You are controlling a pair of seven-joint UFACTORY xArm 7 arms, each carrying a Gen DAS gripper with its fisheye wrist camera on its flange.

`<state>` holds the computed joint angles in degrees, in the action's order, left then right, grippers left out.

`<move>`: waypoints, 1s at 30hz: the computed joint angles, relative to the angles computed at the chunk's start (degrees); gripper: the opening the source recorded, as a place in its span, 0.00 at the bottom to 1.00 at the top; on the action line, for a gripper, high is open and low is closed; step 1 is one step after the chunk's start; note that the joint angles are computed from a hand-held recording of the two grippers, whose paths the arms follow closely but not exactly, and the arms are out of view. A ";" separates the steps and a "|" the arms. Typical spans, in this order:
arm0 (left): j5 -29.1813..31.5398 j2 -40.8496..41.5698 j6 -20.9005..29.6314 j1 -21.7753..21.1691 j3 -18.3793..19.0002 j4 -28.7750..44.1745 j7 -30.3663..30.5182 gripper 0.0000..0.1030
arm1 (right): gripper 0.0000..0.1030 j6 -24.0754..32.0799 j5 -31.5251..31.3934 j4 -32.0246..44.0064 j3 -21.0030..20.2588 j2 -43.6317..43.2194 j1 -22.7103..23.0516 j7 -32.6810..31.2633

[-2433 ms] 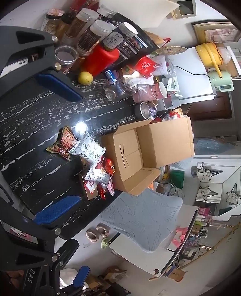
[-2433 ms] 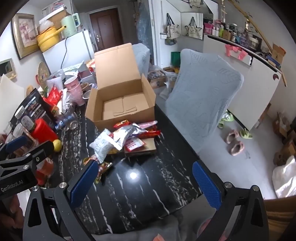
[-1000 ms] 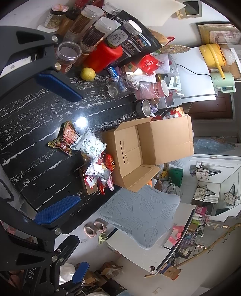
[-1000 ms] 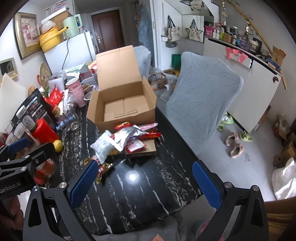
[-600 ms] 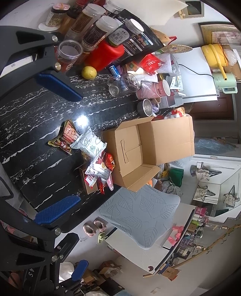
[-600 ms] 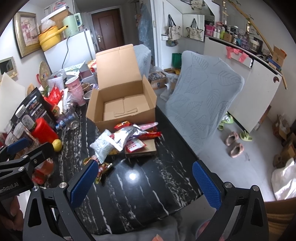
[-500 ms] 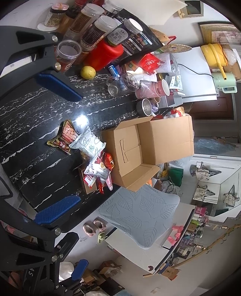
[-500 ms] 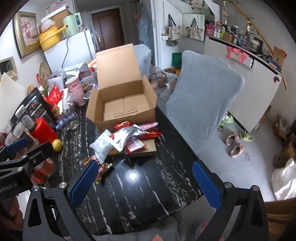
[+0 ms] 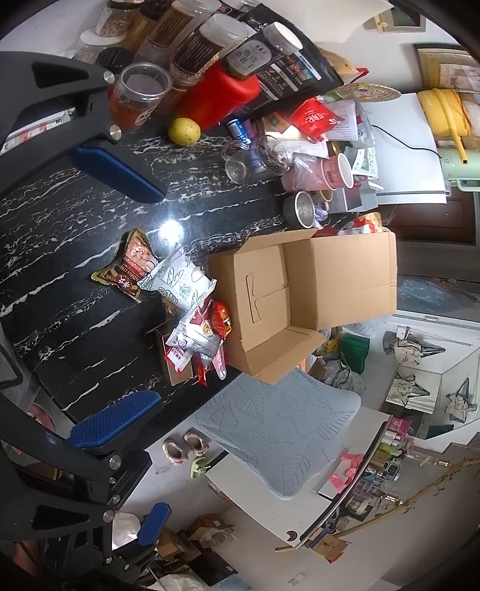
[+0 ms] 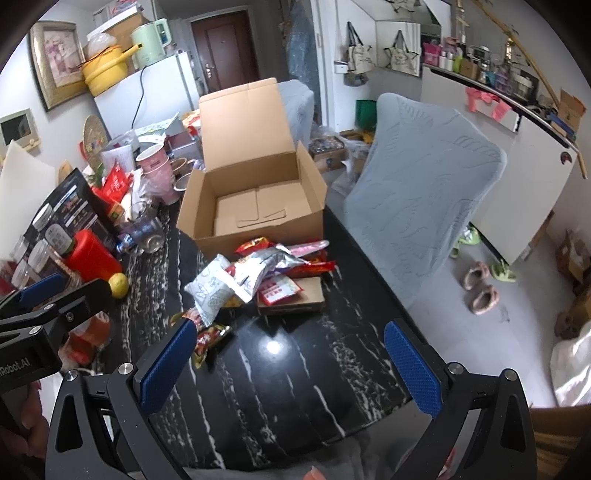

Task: Organize snacks
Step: 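Grasp the orange cereal bag with the left tool while the right tool grasps the silver bag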

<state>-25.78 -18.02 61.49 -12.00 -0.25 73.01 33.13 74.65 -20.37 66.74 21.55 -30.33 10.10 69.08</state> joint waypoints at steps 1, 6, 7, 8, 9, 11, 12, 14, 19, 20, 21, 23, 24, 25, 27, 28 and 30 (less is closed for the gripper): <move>0.05 0.26 -0.12 0.02 -0.09 0.01 -0.15 1.00 | 1.00 -0.73 0.15 -0.56 -0.45 -0.09 0.15 -0.38; 0.55 1.58 -0.55 0.30 -0.42 0.05 -0.96 1.00 | 1.00 -4.03 0.46 -2.77 -1.68 -0.46 0.20 -1.73; 0.78 1.86 -0.76 0.41 -0.53 0.05 -1.20 1.00 | 1.00 -4.59 0.47 -3.12 -1.81 -0.46 0.13 -1.98; 0.95 2.12 -0.95 0.50 -0.61 -0.01 -1.39 1.00 | 1.00 -5.25 0.48 -3.59 -1.94 -0.54 0.08 -2.19; 1.29 2.56 -1.18 0.64 -0.75 -0.02 -1.83 1.00 | 1.00 -5.76 0.52 -3.90 -2.10 -0.51 0.00 -2.48; 2.45 3.32 -1.47 0.91 -1.20 -0.09 -2.85 1.00 | 1.00 -7.06 0.66 -4.85 -2.37 -0.46 -0.06 -3.02; 3.43 3.88 -1.64 1.08 -1.55 -0.13 -3.60 1.00 | 1.00 -7.63 0.73 -5.33 -2.48 -0.47 -0.06 -3.28; 4.74 4.50 -2.02 1.26 -1.99 -0.52 -4.66 1.00 | 1.00 -8.62 1.16 -6.30 -2.81 -0.12 0.08 -4.15; 7.33 6.30 -2.99 1.36 -2.87 -1.70 -7.19 1.00 | 1.00 -12.00 3.46 -9.36 -4.46 0.41 1.01 -6.77; 7.75 6.64 -3.22 1.33 -3.05 -1.90 -7.71 1.00 | 1.00 -12.51 3.92 -9.92 -4.77 0.33 1.12 -7.29; 8.21 7.08 -3.41 1.28 -3.27 -2.05 -8.39 1.00 | 1.00 -13.34 4.47 -10.66 -5.17 0.37 1.30 -7.99; 9.21 7.92 -3.68 1.19 -3.71 -2.26 -10.00 1.00 | 1.00 -14.68 5.17 -11.72 -5.74 0.57 1.33 -9.18; 9.77 8.49 -3.90 1.14 -3.93 -2.26 -10.90 1.00 | 1.00 -15.42 5.46 -12.29 -6.11 0.71 1.31 -9.93; 10.51 9.13 -4.23 1.07 -4.23 -2.24 -11.96 1.00 | 1.00 -16.13 5.63 -12.76 -6.45 0.93 1.21 -10.66; 12.35 10.46 -5.05 0.94 -4.81 -2.20 -14.21 1.00 | 1.00 -17.27 5.71 -13.41 -6.82 1.29 0.84 -11.65; 13.16 11.01 -5.30 0.83 -5.03 -2.16 -15.29 1.00 | 1.00 -18.06 5.72 -13.80 -7.16 1.63 0.64 -12.34; 14.76 12.35 -5.60 0.61 -5.44 -1.95 -17.61 1.00 | 1.00 -19.35 5.67 -14.24 -7.51 2.33 0.26 -13.38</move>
<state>-11.02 -5.66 55.89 -11.38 -5.68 71.06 15.52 55.30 -14.70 52.50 14.04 -28.00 10.36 55.70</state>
